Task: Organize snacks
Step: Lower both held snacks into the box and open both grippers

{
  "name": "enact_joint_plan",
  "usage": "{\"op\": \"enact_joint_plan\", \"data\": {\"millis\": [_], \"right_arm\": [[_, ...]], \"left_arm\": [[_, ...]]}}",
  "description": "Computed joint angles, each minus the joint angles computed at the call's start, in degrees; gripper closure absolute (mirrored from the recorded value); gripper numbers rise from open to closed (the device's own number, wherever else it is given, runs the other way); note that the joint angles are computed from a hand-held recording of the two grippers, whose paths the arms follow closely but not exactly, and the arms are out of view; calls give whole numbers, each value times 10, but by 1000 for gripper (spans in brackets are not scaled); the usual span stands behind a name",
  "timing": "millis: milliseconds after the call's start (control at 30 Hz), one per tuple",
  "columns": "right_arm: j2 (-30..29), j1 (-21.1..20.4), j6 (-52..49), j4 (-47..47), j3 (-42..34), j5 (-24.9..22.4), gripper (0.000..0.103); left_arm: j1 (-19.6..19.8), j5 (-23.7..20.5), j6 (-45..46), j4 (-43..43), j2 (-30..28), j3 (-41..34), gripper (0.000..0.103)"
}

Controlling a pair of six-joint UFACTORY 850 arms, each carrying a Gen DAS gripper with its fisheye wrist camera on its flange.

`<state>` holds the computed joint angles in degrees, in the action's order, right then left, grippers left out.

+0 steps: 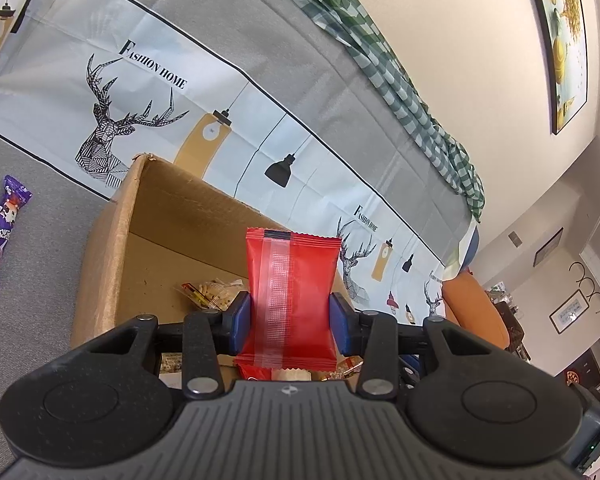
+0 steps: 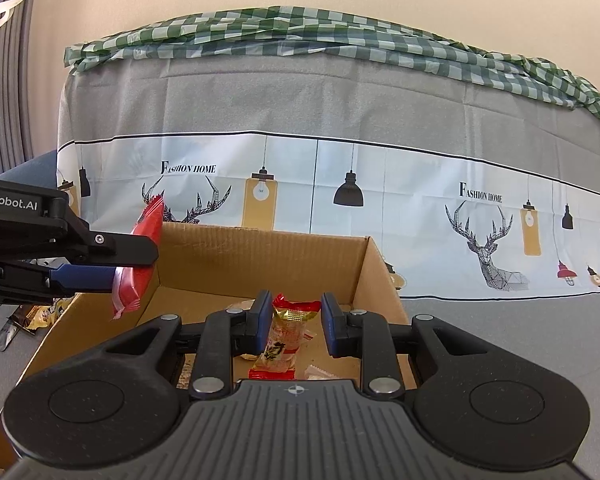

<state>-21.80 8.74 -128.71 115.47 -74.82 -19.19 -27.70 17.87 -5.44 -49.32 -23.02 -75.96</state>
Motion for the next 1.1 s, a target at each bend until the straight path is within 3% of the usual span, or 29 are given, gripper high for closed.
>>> {"op": "enact_joint_plan", "data": {"millis": [1100], "right_arm": [[-3, 2, -16, 10, 1, -2, 75]], "left_arm": [[-2, 0, -2, 4, -2, -4, 57]]}}
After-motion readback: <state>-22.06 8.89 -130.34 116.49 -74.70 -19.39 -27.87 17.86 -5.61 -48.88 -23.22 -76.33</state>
